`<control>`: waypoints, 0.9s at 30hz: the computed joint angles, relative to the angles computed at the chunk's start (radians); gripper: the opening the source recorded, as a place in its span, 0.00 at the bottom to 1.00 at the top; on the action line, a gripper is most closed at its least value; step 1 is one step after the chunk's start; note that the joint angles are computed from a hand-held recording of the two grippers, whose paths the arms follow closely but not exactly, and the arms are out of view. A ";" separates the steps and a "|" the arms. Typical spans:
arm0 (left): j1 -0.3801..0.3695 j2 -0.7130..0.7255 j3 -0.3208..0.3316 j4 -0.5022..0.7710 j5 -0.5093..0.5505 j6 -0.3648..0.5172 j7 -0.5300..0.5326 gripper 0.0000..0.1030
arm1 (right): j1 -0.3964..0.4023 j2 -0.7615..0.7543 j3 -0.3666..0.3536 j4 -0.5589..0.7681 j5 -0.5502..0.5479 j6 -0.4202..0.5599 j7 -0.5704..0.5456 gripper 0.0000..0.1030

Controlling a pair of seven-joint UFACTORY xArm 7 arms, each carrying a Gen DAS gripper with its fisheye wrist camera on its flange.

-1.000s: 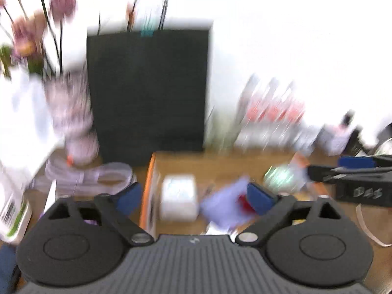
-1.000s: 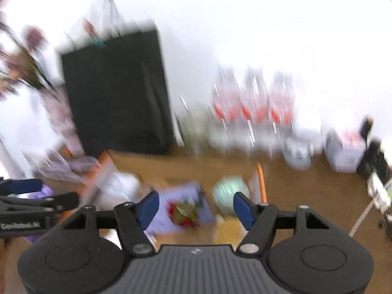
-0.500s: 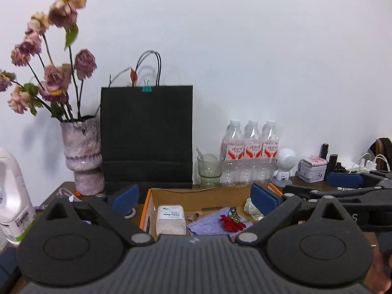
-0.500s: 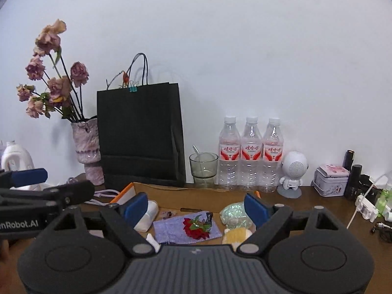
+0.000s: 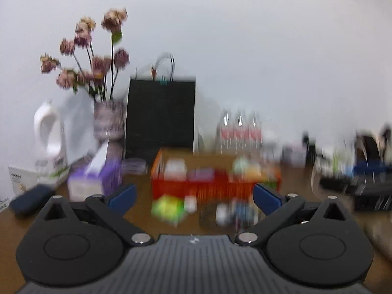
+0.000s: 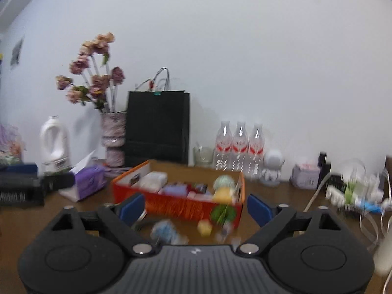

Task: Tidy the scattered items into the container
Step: 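Withdraw both tools from the box back toward the desk items, then grasp the green tissue pack with the left tool while the right tool grasps the blue crumpled bag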

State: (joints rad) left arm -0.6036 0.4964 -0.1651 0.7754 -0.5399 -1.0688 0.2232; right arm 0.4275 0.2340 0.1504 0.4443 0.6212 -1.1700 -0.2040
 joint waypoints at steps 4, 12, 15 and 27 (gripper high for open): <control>0.005 -0.005 -0.025 -0.111 -0.031 0.039 -0.069 1.00 | 0.077 0.057 0.036 -0.052 0.133 -0.020 -0.092 0.91; 0.055 0.002 0.028 -0.039 0.085 0.152 -0.067 1.00 | 0.066 0.088 0.014 -0.020 0.052 0.109 -0.003 0.88; 0.145 0.028 0.050 0.068 0.278 0.250 -0.085 1.00 | 0.021 0.088 -0.011 0.004 -0.037 0.169 0.046 0.85; 0.578 0.448 -0.246 0.801 0.943 0.816 -0.151 1.00 | -0.146 0.190 -0.092 0.291 -0.347 0.408 0.134 0.73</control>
